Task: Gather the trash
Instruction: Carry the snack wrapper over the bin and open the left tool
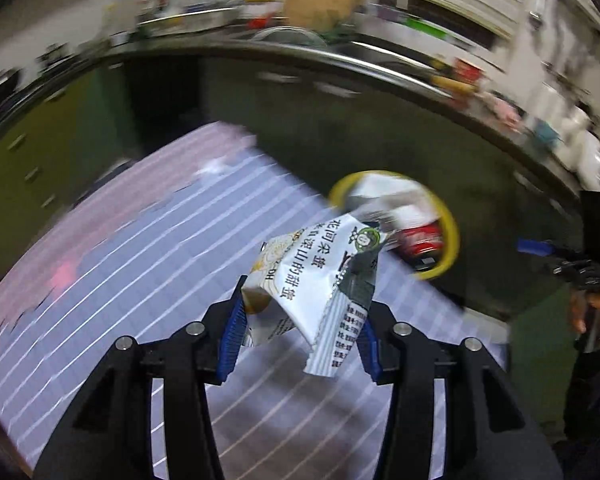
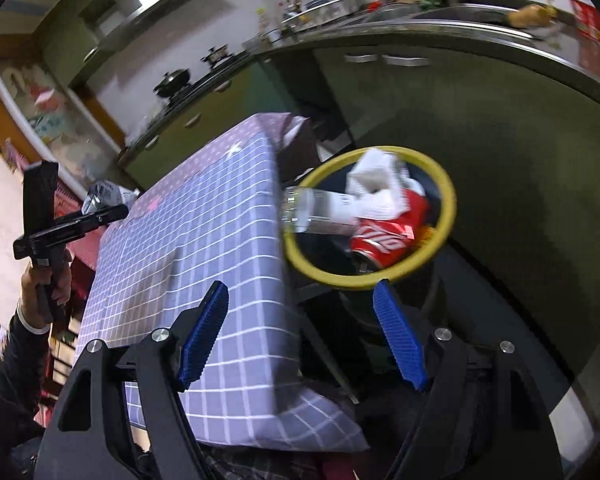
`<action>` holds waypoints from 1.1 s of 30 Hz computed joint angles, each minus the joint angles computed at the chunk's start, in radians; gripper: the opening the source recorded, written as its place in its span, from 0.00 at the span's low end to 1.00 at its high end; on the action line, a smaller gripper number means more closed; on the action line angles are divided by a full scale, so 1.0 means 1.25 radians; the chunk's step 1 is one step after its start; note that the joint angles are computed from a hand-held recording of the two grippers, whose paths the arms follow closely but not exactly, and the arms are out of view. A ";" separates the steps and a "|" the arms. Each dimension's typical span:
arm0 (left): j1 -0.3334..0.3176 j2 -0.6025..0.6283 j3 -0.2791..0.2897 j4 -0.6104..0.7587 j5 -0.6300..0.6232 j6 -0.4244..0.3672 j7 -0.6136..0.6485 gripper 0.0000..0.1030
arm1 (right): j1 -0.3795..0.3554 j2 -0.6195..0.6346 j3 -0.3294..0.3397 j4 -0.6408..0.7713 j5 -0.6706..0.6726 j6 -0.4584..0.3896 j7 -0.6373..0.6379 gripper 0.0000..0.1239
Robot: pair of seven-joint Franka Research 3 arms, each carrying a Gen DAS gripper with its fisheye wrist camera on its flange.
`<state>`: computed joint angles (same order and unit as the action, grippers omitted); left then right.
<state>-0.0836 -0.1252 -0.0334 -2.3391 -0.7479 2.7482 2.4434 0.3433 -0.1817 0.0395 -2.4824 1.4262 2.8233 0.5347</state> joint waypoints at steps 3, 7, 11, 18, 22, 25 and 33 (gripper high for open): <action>-0.026 0.056 -0.034 0.064 -0.014 -0.011 0.008 0.45 | -0.013 -0.004 -0.015 -0.014 0.017 -0.010 -0.016 0.60; -0.036 0.170 -0.097 0.181 0.004 -0.027 -0.002 0.45 | -0.037 -0.001 -0.030 -0.024 0.034 -0.030 -0.035 0.60; -0.032 0.281 -0.156 0.283 0.047 -0.032 -0.031 0.45 | -0.060 0.008 -0.037 -0.031 0.056 -0.046 -0.054 0.60; -0.087 0.460 -0.157 0.434 0.255 -0.001 -0.228 0.46 | -0.092 0.018 -0.042 -0.045 0.067 -0.063 -0.059 0.60; -0.099 0.500 -0.148 0.473 0.344 -0.007 -0.320 0.58 | -0.102 0.018 -0.042 -0.050 0.071 -0.069 -0.062 0.60; -0.100 0.498 -0.144 0.464 0.409 -0.004 -0.373 0.58 | -0.106 0.010 -0.043 -0.059 0.081 -0.076 -0.073 0.60; 0.066 0.347 -0.276 0.285 0.355 0.070 -0.332 0.68 | -0.102 -0.010 -0.037 -0.072 0.100 -0.086 -0.087 0.60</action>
